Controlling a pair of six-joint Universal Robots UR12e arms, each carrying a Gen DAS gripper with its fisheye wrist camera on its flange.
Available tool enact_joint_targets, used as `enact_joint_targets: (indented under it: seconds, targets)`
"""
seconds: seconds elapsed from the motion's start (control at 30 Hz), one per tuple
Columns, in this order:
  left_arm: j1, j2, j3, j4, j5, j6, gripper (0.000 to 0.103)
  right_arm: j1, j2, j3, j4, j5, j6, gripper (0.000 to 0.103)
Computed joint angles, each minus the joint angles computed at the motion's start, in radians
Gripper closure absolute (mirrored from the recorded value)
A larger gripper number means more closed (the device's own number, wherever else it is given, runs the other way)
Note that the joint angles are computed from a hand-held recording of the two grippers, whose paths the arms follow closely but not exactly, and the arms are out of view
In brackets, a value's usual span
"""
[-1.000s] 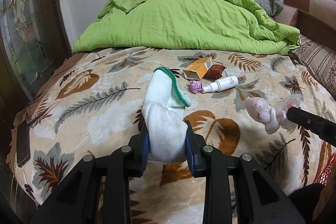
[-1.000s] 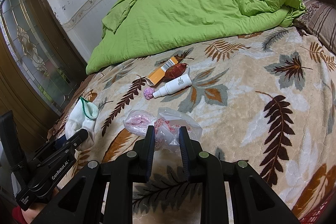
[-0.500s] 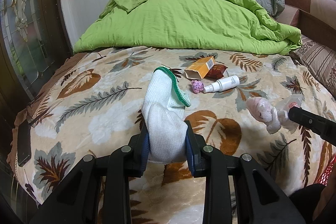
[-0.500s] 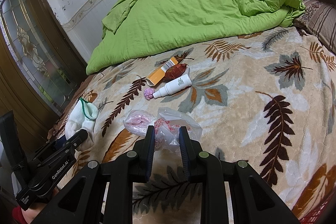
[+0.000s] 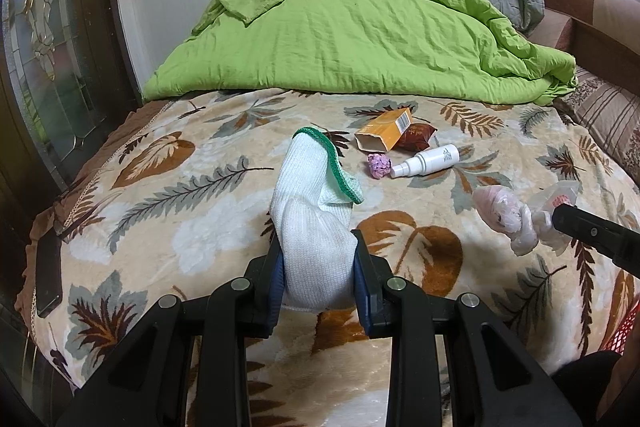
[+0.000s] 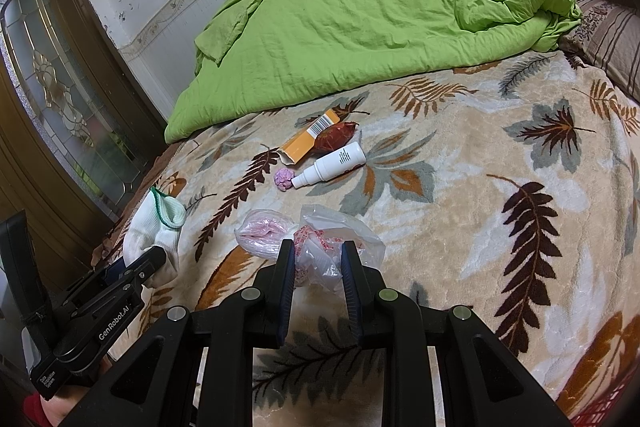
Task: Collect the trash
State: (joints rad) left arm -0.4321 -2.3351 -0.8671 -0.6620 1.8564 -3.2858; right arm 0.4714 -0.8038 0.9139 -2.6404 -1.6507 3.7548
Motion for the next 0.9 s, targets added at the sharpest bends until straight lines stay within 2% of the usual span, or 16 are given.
enact_joint_targets:
  seconds: [0.63, 0.77, 0.9]
  targets:
    - [0.005, 0.01, -0.012, 0.01, 0.0, 0.005, 0.074, 0.002, 0.004, -0.006, -0.008, -0.013, 0.015, 0.078]
    - [-0.001, 0.018, -0.016, 0.013, 0.004, 0.011, 0.074, 0.001, -0.009, 0.016, -0.024, -0.013, 0.031, 0.078]
    - [-0.002, 0.029, -0.022, 0.022, -0.04, 0.015, 0.074, -0.003, -0.044, 0.074, -0.05, -0.02, 0.055, 0.078]
